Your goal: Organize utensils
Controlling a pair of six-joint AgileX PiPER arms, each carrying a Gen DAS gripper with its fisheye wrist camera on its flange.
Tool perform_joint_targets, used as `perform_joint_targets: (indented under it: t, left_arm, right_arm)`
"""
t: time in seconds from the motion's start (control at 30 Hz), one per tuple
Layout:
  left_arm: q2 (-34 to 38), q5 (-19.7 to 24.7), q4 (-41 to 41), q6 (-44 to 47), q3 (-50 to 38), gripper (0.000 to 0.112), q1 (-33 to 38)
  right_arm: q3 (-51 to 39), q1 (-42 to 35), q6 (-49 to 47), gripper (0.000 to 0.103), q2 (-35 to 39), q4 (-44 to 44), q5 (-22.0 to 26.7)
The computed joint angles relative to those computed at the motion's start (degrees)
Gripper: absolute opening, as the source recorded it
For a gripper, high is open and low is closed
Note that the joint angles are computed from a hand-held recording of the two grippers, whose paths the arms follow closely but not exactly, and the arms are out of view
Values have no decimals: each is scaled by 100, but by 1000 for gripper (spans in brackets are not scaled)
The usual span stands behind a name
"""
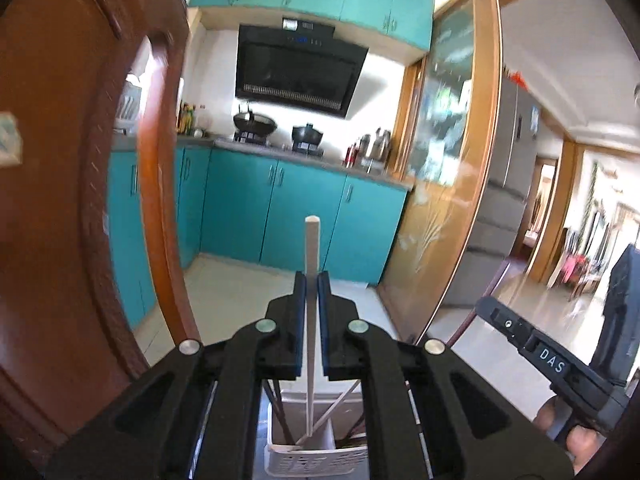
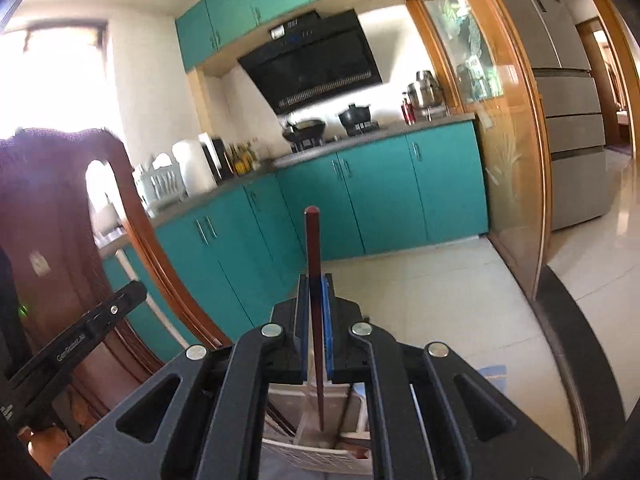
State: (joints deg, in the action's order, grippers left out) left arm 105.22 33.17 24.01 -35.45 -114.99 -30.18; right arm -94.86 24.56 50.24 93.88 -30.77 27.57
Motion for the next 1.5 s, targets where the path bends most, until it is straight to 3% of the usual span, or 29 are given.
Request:
perform_joint_targets:
  t: [0.2,0.4,0.6,0.7,0.77,0.93,1.07,1.27,1.37,1.5]
  left_arm:
    - [588,523,217,43,-481,7,-210]
    - [469,508,1072,-551,19,7,-452]
    - [77,392,1736,-1044,699,8,-598]
    - [-190,306,2032,-1332,1103,16,-667]
    - [-351,238,2271,-1584,1320,33,-712]
    - [-693,232,3027,-2230,1768,46,-942]
    - [-1168,330,4007,-3140,2515,69,-1262]
    - [-2038,995,5204,-4063,3883,85,-2020]
    - [-2577,1564,5648,-4697,4794,89,-2506]
    - [-3188,2518,5612,-5446,5960,95,-3323]
  right_arm:
    - [157,198,65,7,180,-256,169]
    - [420,415,252,7,103,-651,294]
    - [598,490,512,16,-88,-984,343]
    - [814,523,782,29,-308,-1218,256]
    - [978,555,1042,41,-473,-1472,182]
    - [1394,868,1889,54,-937,-2477,294]
    - [1858,1361,2688,68,-1420,-3621,746]
    - [3003,2293,3669,82,-2355,-4782,1644]
    - [3783,2892,4189,87,-2798,-5074,2275]
    - [5002,4025,5073,94,-3206,-5148,3324]
